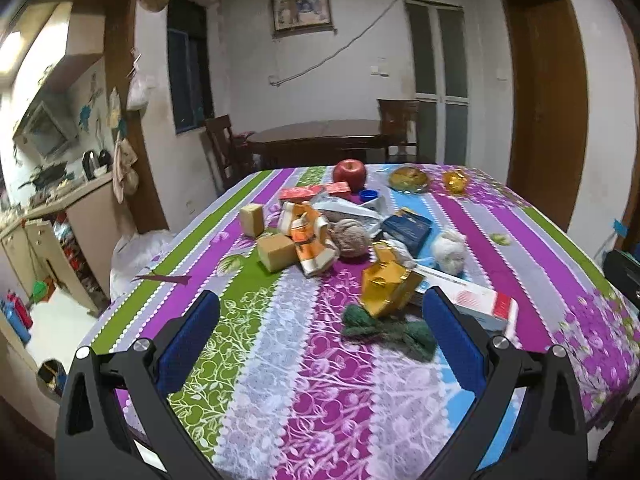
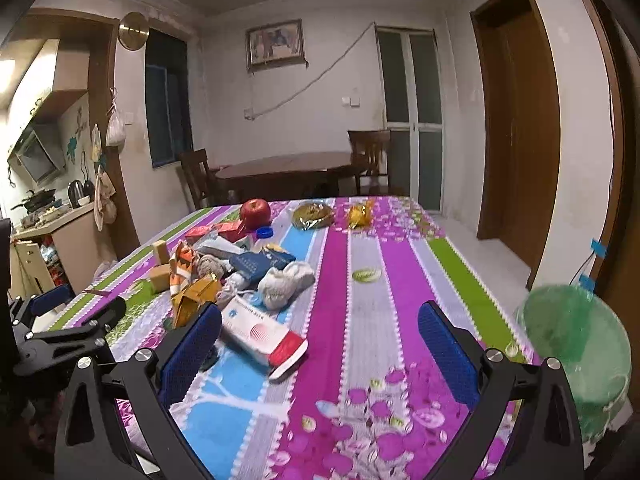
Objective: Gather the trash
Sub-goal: 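Move both tools toward the cluttered items on the table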
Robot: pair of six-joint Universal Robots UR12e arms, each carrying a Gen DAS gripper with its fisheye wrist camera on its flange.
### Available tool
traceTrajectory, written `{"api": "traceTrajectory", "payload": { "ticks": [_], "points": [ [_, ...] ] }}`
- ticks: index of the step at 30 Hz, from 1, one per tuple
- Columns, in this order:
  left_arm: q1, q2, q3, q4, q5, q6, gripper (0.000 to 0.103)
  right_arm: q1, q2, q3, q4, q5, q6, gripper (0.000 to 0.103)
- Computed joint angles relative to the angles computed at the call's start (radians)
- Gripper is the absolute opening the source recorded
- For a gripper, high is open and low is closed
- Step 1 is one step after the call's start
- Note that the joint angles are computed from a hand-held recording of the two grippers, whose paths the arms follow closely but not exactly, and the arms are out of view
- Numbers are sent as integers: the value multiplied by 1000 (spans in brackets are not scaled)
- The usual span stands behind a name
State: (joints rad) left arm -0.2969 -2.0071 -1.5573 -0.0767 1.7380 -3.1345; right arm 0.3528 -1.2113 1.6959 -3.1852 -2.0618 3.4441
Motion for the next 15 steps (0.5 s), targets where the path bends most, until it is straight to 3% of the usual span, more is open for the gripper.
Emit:
{"api": "traceTrajectory", "payload": {
  "ticks": [15],
  "points": [
    [-5, -68, 108, -99, 144, 69, 98, -35, 72, -111, 96, 55, -83, 98]
  ]
}}
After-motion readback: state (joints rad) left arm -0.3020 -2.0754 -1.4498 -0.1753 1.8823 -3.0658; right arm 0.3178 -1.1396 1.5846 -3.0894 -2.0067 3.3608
